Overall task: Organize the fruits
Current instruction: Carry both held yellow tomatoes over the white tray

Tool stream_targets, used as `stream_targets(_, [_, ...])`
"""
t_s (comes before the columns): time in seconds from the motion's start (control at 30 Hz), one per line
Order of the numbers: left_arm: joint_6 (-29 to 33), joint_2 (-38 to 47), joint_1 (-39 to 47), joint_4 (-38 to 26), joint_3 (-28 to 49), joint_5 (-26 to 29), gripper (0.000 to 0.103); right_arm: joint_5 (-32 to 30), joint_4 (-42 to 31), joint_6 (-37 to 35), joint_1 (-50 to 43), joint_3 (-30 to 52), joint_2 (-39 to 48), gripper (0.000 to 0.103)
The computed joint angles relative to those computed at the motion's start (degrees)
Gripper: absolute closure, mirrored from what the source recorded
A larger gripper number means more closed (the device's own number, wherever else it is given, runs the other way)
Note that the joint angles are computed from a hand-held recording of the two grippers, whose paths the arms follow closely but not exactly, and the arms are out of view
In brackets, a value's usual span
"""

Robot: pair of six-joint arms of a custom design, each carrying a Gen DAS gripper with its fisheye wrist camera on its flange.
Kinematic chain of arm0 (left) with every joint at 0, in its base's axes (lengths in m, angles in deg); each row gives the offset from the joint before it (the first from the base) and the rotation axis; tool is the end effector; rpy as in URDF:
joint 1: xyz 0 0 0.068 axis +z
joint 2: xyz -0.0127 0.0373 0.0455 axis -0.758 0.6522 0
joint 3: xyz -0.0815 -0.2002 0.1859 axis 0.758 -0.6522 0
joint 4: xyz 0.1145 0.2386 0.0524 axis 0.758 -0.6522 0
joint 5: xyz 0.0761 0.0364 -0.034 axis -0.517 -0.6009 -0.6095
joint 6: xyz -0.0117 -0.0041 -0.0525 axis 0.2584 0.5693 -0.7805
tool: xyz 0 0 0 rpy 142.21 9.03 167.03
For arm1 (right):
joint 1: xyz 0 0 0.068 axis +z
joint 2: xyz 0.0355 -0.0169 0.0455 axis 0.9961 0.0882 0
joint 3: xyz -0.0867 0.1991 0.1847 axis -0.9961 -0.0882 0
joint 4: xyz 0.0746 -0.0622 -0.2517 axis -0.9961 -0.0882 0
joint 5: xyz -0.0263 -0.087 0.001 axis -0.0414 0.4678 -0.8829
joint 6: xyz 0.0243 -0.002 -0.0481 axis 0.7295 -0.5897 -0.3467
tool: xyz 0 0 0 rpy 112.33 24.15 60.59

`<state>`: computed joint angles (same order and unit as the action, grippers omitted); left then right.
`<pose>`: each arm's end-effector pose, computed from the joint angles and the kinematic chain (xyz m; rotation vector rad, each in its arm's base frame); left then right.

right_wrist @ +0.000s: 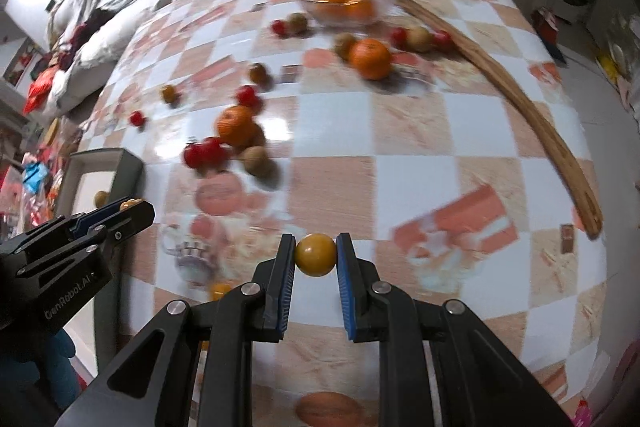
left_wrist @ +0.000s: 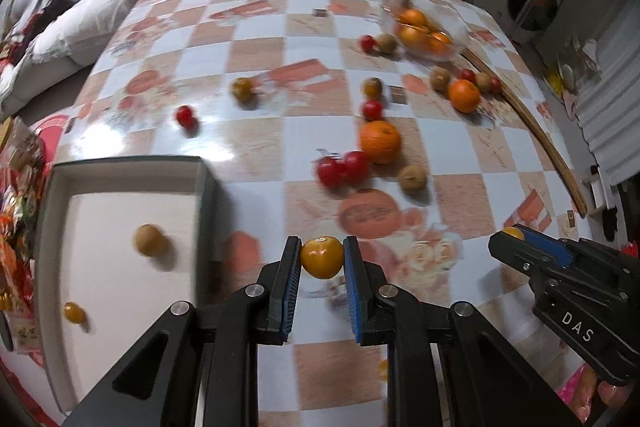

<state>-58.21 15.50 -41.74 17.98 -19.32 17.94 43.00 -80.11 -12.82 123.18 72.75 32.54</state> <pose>0.1499 0.0150 0.1423 -0.0415 2.7650 -0.1357 0.1586 0.1246 0.1305 -0.1602 2.7996 0.3017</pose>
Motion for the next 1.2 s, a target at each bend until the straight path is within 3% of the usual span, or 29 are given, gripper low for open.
stream_targets(0.3, [19.07, 0.34, 26.50, -3.67, 1.70, 6.08, 0.080, 1.73, 1.15, 4.19, 11.97, 9.60, 9.83, 0.081])
stream_targets(0.6, [35.45, 11.95, 49.33, 0.48, 5.37, 8.86, 0.080, 0.72, 1.75, 5.30, 20.42, 22.36, 22.31, 0.081])
stream_targets(1.0, [36.70, 30.67, 51.70, 13.72, 12.08, 7.16, 0.080, -2.78, -0.09, 4.61, 22.54, 42.54, 39.98, 0.081])
stream_targets(1.2, [36.31, 36.11, 50.19, 16.14, 14.52, 6.45, 0.080, -3.77, -3.64, 4.08, 21.97, 51.89, 48.40, 0.081])
